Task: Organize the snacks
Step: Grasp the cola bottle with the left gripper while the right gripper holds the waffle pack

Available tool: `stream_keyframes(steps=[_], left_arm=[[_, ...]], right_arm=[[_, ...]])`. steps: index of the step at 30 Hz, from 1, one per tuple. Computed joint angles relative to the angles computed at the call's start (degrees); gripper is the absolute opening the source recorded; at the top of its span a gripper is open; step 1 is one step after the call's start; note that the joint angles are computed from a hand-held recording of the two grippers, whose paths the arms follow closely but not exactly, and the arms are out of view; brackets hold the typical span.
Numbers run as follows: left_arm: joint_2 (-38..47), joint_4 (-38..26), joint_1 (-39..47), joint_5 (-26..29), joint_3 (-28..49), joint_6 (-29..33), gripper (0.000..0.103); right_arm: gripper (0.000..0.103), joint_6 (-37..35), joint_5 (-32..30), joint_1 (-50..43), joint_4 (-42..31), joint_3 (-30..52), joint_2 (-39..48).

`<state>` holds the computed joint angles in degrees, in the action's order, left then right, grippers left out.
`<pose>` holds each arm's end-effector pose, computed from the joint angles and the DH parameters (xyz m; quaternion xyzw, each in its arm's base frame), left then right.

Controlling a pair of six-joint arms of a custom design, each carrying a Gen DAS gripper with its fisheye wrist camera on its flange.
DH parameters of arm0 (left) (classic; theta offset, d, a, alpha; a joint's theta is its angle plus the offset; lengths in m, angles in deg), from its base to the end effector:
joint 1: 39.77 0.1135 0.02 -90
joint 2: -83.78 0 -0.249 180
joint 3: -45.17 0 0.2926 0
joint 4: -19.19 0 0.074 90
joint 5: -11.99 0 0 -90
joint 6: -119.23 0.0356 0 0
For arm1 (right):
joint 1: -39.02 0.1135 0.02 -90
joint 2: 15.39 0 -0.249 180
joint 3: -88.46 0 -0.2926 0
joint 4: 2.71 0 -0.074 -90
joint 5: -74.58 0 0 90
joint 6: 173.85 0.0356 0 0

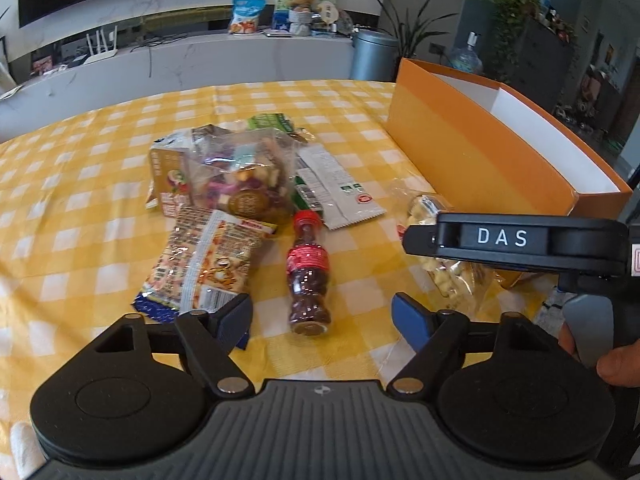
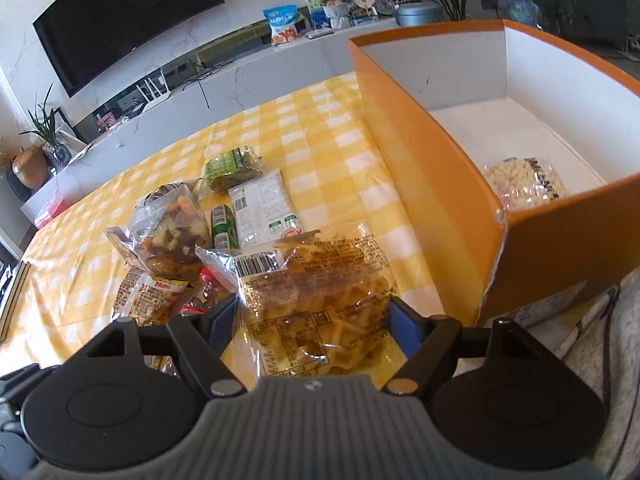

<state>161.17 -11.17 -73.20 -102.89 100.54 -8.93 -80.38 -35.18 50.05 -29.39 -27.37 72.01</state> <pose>0.2601 -0.1538 0.1626 -0.1075 0.9207 -0.0188 0.3747 0.3381 0.0782 0.1646 -0.1197 0.9196 0.2025 0.3146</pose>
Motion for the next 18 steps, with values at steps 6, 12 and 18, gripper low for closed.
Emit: stream_keyframes(steps=[6, 12, 18], left_arm=[[3.74, 2.68, 0.21, -0.35, 1.19, 2.41, 0.080], [8.74, 1.07, -0.60, -5.87, 3.73, -0.88, 0.058], [9.79, 2.81, 1.49, -4.01, 3.64, -0.85, 0.057]], right_arm=[[0.076, 2.04, -0.56, -0.88, 1.01, -0.24, 0.02], [0.076, 0.71, -0.19, 0.11, 0.66, -0.02, 0.41], [0.076, 0.35, -0.09, 0.04, 0.41, 0.36, 0.87]])
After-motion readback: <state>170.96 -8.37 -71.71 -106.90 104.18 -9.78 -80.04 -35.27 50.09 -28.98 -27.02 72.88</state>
